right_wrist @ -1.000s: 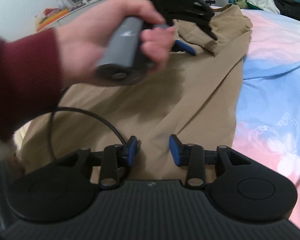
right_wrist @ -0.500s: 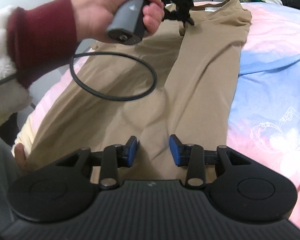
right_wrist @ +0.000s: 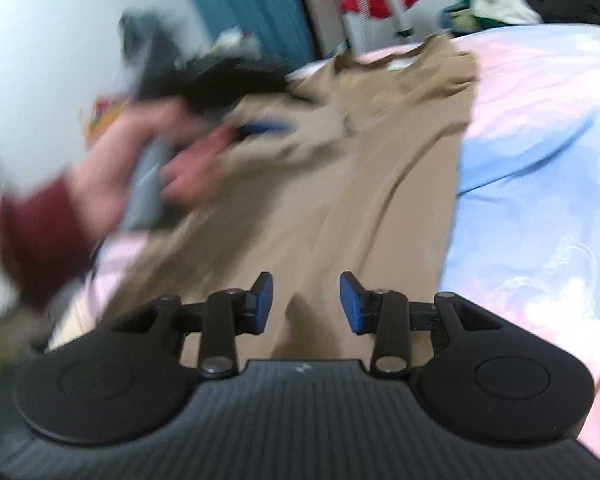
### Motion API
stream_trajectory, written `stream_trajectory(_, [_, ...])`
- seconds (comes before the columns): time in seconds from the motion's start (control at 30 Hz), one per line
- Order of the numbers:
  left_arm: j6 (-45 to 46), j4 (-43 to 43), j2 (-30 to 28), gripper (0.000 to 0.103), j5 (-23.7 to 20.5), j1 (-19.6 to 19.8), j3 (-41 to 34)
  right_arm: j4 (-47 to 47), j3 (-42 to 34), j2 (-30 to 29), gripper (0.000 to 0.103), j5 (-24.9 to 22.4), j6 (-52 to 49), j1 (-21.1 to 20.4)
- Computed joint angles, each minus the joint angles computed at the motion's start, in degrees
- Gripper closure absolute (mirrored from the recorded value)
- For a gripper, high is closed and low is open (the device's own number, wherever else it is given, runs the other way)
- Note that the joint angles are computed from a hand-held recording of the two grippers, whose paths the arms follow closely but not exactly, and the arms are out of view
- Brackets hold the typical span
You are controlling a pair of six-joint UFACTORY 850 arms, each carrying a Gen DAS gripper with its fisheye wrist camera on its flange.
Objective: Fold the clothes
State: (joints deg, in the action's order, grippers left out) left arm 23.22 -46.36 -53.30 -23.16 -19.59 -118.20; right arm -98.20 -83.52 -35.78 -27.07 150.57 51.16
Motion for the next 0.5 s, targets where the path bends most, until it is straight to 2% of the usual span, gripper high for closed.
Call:
stream_trajectory(0.07, [4.1,-6.1,3.4,0.03,1.8,2.5,5.2,-1.2,1.5,0.9,0.062,-2.5,5.1,0.3])
stream_trajectory(0.1, [3.0,-6.6,3.8,0.027,2.2,3.6,5.7,-0.9,2.2,1.3,0.062,-3.7,6.5,0.5])
stream_trajectory(0.27, [-13.2,-7.7,3.5,0.023,1.1,9.6,5.9,4.3,2.1,1.1,0.061,-10.9,8.3,1.6])
stream_trajectory(0.37, [-17.1,-7.3,0.6,0.023,-0.9,11.5,3.0,4.0,2.2,0.6,0.061,-11.7,12.5,1.1])
stream_trajectory(0.43, [-16.1,-9.1,-1.8,0.023,-2.1,12.1,0.5,3.2,2.1,0.1,0.06,-11.1,15.0,0.3])
stream_trajectory(0.5, [-8.7,-17.9,-3.7,0.023,-1.9,12.5,-0.8,4.3,1.8,-0.3,0.06,-10.6,15.3,0.1])
